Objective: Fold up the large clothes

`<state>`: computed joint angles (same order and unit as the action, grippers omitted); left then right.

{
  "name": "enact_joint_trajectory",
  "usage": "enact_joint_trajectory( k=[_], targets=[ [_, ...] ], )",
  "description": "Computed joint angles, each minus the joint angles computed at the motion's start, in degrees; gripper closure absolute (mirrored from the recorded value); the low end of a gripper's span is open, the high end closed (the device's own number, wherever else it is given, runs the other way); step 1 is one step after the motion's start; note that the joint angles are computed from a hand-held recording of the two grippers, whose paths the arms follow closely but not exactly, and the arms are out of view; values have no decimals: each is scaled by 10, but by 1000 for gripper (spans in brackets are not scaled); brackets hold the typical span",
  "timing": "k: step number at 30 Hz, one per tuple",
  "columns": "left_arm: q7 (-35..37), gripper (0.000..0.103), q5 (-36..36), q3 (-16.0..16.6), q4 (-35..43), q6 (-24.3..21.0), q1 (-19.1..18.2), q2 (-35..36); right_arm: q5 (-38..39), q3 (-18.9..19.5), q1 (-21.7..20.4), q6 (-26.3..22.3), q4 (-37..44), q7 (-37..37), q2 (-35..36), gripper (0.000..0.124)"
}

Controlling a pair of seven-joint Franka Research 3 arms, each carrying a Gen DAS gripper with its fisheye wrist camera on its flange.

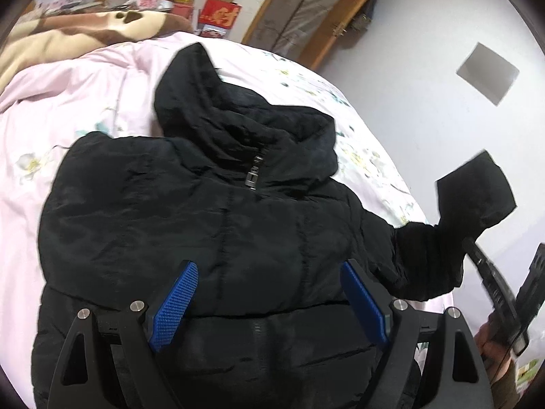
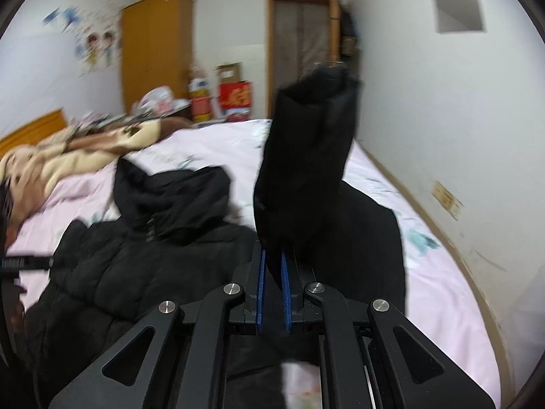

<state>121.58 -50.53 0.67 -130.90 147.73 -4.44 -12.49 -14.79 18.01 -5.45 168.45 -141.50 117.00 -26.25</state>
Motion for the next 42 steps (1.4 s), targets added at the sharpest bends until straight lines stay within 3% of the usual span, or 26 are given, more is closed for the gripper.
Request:
enact_joint_trajectory(
  k=[6,9,15,17,21,25,29,31,32,33,36,38,39,41,42],
  targets=[
    [31,17,-50,25,19,-47,22,13,-31,41,13,1,34,24,59,116],
    [51,17,-77,28,33,-82,39,25,-57,42,35,-7,49,37,92,116],
    [57,17,-91,14,62,-150,68,55,-79,11,105,-25,56,35,136,116],
    [68,11,-107,6,72,-170,72,70,-91,2,119,-30,58,44,146,116],
    [40,11,-83,-19,98,-179,77,102,-36,-44,174,-39,58,11,160,114],
    [1,10,-37,-44,126,-192,74,135,25,-75,202,-26,44,-33,156,101],
    [-72,11,55,-67,129,-156,61,146,80,-86,212,-12,22,-65,135,89],
    [-68,11,36,-72,116,-135,58,141,99,-90,218,-7,8,-92,117,65],
    [-82,12,39,-72,114,-128,57,141,106,-89,217,-5,-1,-104,106,63],
    [-89,14,37,-72,111,-122,56,141,110,-86,214,-7,-8,-110,96,63],
    [-125,33,54,-72,105,-105,55,142,135,-87,209,-14,-29,-130,61,63],
    [-136,56,62,-71,101,-100,56,140,150,-84,198,-17,-43,-127,39,63],
    [-130,61,57,-71,99,-100,56,137,154,-79,189,-19,-49,-122,29,63],
    [-123,87,49,-70,93,-97,56,130,164,-75,175,-23,-59,-111,9,63],
    [-115,90,43,-69,90,-96,56,123,163,-68,164,-26,-63,-103,1,63]
  ],
)
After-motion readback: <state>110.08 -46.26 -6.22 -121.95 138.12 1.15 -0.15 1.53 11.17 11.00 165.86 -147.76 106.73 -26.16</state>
